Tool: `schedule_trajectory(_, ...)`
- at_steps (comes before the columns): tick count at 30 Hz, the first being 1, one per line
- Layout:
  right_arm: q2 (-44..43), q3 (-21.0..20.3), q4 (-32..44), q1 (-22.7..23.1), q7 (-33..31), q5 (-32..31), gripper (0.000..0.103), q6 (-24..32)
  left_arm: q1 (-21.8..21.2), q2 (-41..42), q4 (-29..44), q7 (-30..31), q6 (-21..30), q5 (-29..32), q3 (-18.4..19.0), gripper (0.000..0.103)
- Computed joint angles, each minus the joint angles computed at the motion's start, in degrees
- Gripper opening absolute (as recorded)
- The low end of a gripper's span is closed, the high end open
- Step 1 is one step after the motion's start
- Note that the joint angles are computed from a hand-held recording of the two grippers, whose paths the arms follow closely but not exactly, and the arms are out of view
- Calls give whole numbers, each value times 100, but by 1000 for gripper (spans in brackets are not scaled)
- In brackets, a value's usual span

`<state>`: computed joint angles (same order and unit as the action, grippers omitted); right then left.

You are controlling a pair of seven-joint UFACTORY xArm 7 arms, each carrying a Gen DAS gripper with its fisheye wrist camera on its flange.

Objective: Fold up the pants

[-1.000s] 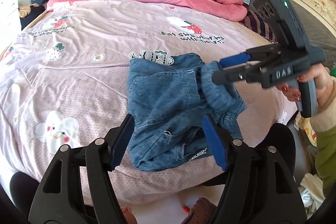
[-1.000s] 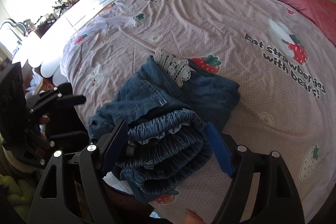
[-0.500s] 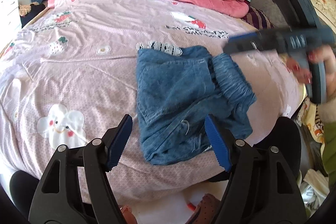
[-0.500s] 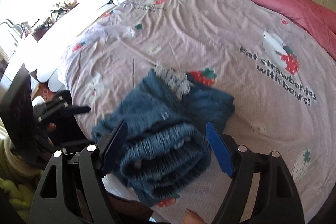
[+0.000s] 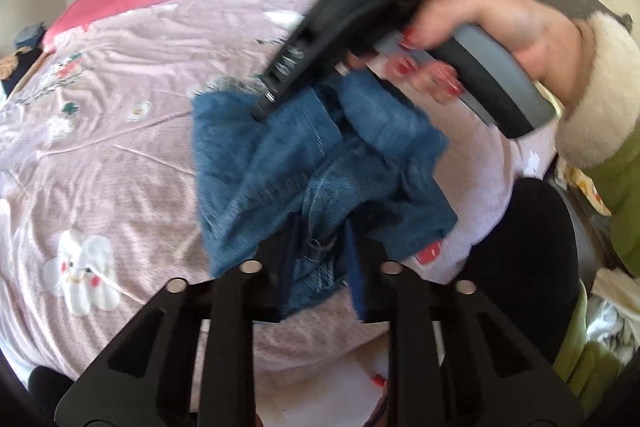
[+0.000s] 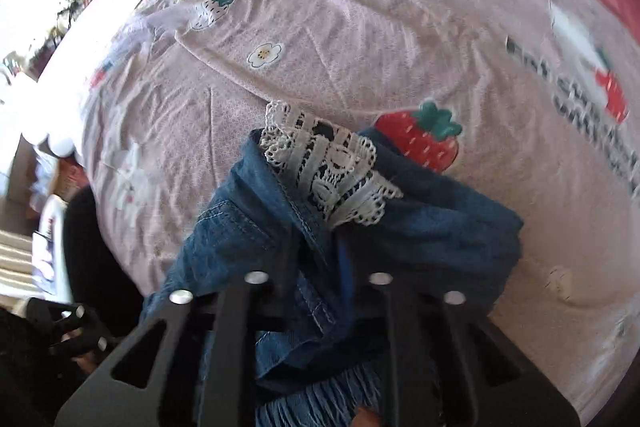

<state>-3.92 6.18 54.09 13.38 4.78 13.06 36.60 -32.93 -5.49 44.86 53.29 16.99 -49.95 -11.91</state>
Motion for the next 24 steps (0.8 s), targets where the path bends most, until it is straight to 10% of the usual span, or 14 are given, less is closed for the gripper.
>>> schedule_trajectory(13,624,115,609,130,383,-818,2,-607,-103,-57,-314,-437,-524,633,33,8)
schedule_trajectory(24,-1267,-150,-1011,262,-440,427,22,-1502,-106,17,-283,-617,-396,789,3,8)
